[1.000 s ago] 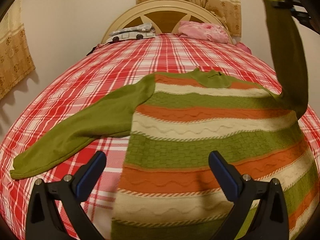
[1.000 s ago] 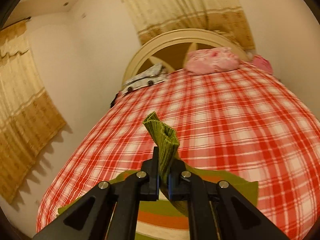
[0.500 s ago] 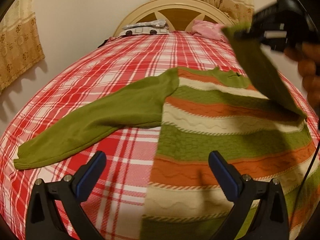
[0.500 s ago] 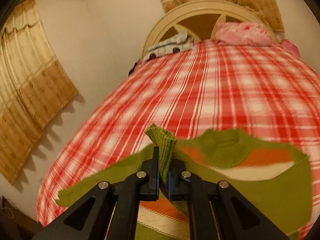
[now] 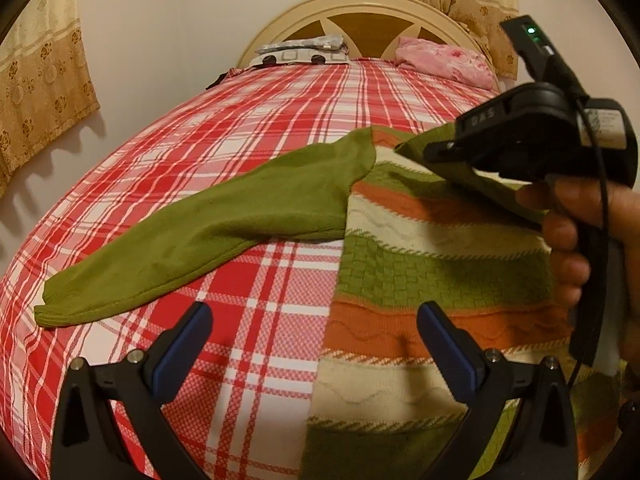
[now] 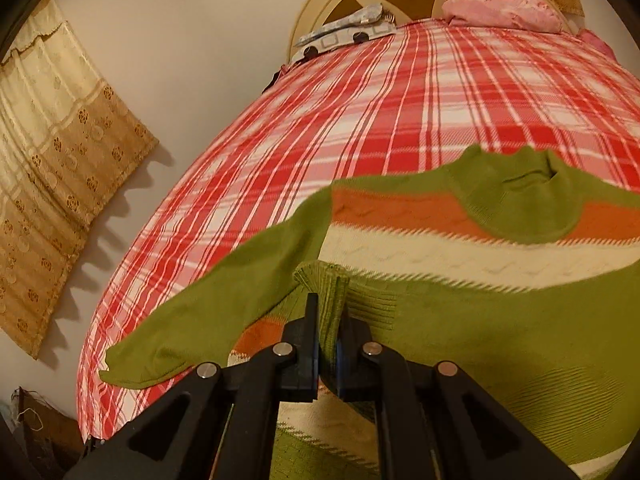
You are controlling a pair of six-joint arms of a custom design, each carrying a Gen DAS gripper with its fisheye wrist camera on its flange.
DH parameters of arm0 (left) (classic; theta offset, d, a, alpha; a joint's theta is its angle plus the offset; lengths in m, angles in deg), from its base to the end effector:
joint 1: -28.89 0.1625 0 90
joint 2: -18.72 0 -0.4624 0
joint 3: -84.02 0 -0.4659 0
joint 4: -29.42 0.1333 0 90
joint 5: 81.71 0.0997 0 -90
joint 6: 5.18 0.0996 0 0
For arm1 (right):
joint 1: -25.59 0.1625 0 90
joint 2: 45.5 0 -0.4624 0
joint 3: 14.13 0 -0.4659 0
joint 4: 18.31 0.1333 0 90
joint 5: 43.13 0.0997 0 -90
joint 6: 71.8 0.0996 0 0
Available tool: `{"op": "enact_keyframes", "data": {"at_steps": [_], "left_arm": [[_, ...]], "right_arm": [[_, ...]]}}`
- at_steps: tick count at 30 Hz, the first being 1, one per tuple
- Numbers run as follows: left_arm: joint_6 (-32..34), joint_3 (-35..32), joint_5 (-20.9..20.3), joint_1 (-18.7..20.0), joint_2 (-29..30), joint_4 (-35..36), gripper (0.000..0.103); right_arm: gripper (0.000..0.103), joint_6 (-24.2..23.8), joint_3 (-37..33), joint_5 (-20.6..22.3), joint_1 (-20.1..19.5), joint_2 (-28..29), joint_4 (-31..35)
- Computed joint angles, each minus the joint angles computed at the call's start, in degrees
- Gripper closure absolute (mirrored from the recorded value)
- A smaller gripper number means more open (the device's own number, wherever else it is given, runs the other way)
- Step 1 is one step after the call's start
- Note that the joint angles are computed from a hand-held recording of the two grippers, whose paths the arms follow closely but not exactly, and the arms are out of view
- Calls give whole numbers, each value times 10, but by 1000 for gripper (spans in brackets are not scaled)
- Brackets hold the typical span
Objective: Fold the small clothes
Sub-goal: 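Lift the sleeve cuff with the right tool and fold it across the sweater body, then open the right tool to release the folded sleeve onto the sweater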
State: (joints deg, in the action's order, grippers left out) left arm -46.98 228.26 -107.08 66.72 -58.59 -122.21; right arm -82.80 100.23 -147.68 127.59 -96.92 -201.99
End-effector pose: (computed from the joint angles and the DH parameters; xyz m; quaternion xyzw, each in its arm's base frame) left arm -0.1628 -0.4091 0.1333 0.1009 0.8385 -0.3638 0.3929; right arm 0.2380 -0.5989 0.0772 0.1578 -0.9440 0.2640 0.1198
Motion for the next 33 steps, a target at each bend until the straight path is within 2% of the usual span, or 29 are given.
{"op": "enact_keyframes", "data": {"at_steps": [10,12,15,16,18,19,20,23,25,27,29,30,32,33], "left_arm": [[-29,5,8,-3,-15,37,0],[-40,5,8,-2,-22,51,0],[-53,9,10,-2,-33,66,0],[-56,11,10,-3,-39,70,0],[-62,14,15,-4,-48,83,0],[-68,16,18,-5,-54,93,0],[-73,17,19,-4,-59,101,0],[-94,22,26,-4,-84,139,0],[-104,27,33,-4,-103,166,0],[-124,29,45,-1,-125,207,0],[-142,31,53,2,-144,241,0],[-148,31,57,7,-151,252,0],[-163,28,67,16,-162,286,0],[-173,25,70,21,-167,304,0]], "right_arm": [[98,-12,1,9,1,25,14],[97,-20,-12,-15,7,34,56],[96,-59,-3,-36,15,39,28],[89,-62,2,-34,16,35,35],[55,-77,18,-3,11,19,45],[28,-89,25,14,9,8,57],[24,-104,35,6,12,1,47],[24,-111,56,-41,14,-19,2],[24,-94,86,-30,-6,-61,-19],[24,-101,115,-46,-25,-105,-49],[24,-120,132,-91,-38,-132,-86],[24,-121,138,-129,-49,-147,-100],[24,-77,140,-183,-80,-174,-78],[24,-52,144,-189,-102,-191,-64]]}}
